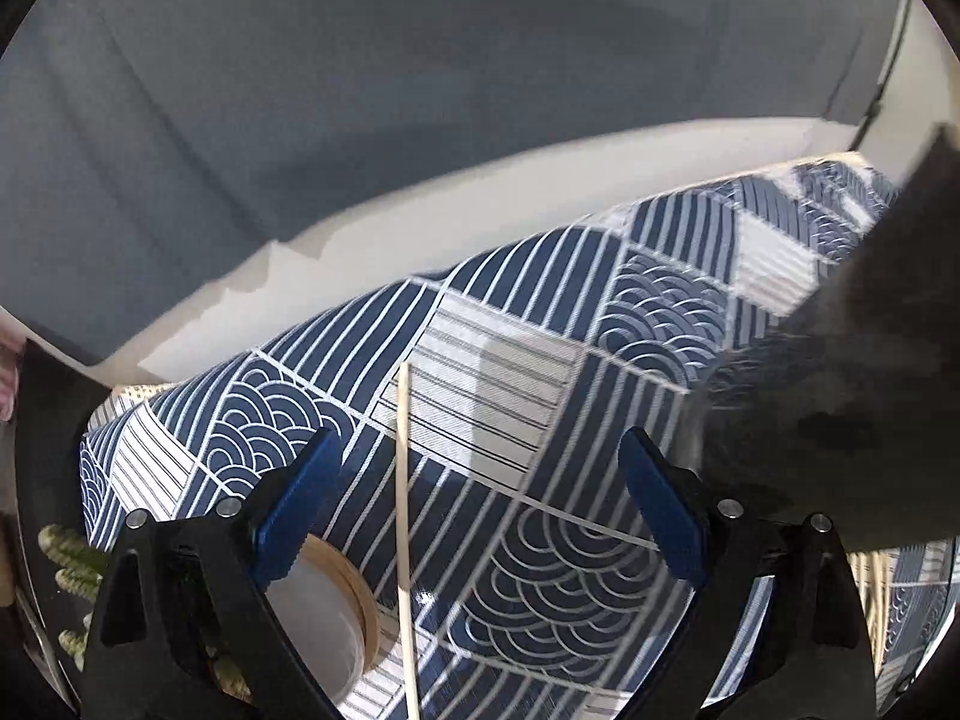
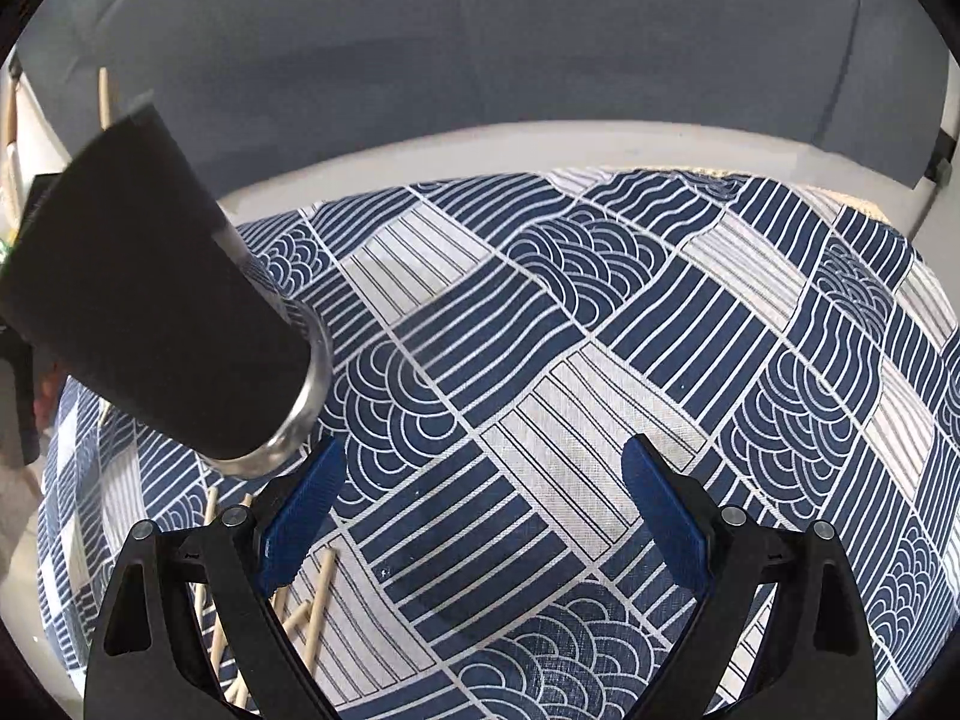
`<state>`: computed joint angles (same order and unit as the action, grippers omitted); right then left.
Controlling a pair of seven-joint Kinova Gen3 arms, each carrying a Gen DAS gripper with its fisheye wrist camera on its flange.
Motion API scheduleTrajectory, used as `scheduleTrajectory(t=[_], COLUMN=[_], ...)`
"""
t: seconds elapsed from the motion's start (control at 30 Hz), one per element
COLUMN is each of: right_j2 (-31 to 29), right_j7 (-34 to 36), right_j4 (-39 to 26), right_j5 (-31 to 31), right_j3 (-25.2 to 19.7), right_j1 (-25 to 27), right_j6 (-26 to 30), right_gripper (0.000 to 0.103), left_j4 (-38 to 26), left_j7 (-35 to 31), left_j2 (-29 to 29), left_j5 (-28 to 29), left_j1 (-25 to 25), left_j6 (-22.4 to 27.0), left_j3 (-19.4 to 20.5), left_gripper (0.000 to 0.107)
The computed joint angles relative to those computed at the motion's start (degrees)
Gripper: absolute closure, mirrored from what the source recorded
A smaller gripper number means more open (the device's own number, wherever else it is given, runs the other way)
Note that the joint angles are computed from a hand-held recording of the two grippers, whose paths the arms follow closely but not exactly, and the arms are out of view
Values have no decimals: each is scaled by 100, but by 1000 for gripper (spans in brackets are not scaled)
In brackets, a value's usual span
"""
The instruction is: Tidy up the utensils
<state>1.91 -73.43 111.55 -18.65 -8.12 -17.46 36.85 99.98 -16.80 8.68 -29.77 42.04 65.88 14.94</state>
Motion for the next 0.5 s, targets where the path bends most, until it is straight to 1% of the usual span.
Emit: scheduleTrajectory(t=[0.07, 0.1, 0.13, 0.17, 0.2, 0.27, 0.3, 0.33, 0.43, 0.47, 0.5], right_j2=[68, 87, 92, 99, 108, 120, 129, 147, 209, 221, 213], right_j7=[186, 140, 0, -60, -79, -155, -191, -227, -297, -321, -318], right_j4=[-9, -31, -48, -46, -44, -48, -52, -69, -169, -197, -197], right_j5=[-180, -158, -69, -44, -46, -11, 13, 41, 117, 151, 159], right_j3=[232, 244, 150, 21, -2, -11, -13, -14, -14, -13, -16], right_j1=[-137, -150, -94, 10, 21, 5, -1, -6, -9, -11, -8], right_j6=[39, 61, 80, 79, 80, 101, 104, 125, 307, 361, 369], right_gripper=[14, 14, 14, 14, 14, 14, 14, 14, 15, 16, 31], left_j4=[-25, 1, -10, -26, 11, 178, 193, 212, 203, 228, 260], left_j7=[-114, -237, -343, -541, -647, -578, -554, -508, -317, -272, -175], left_j2=[78, 82, 112, 180, 214, 93, 80, 57, 69, 29, -13], left_j5=[79, 187, 286, 478, 624, 761, 775, 782, 682, 661, 639], left_j1=[-64, -139, -189, -346, -477, -465, -445, -516, -487, -488, -490], left_j6=[-2, -130, -167, -225, -331, -637, -650, -671, -577, -571, -568], left_j3=[-30, -56, -75, -43, -14, -229, -298, -261, -256, -258, -262], left_gripper=[17, 21, 26, 32, 35, 38, 40, 41, 49, 59, 75])
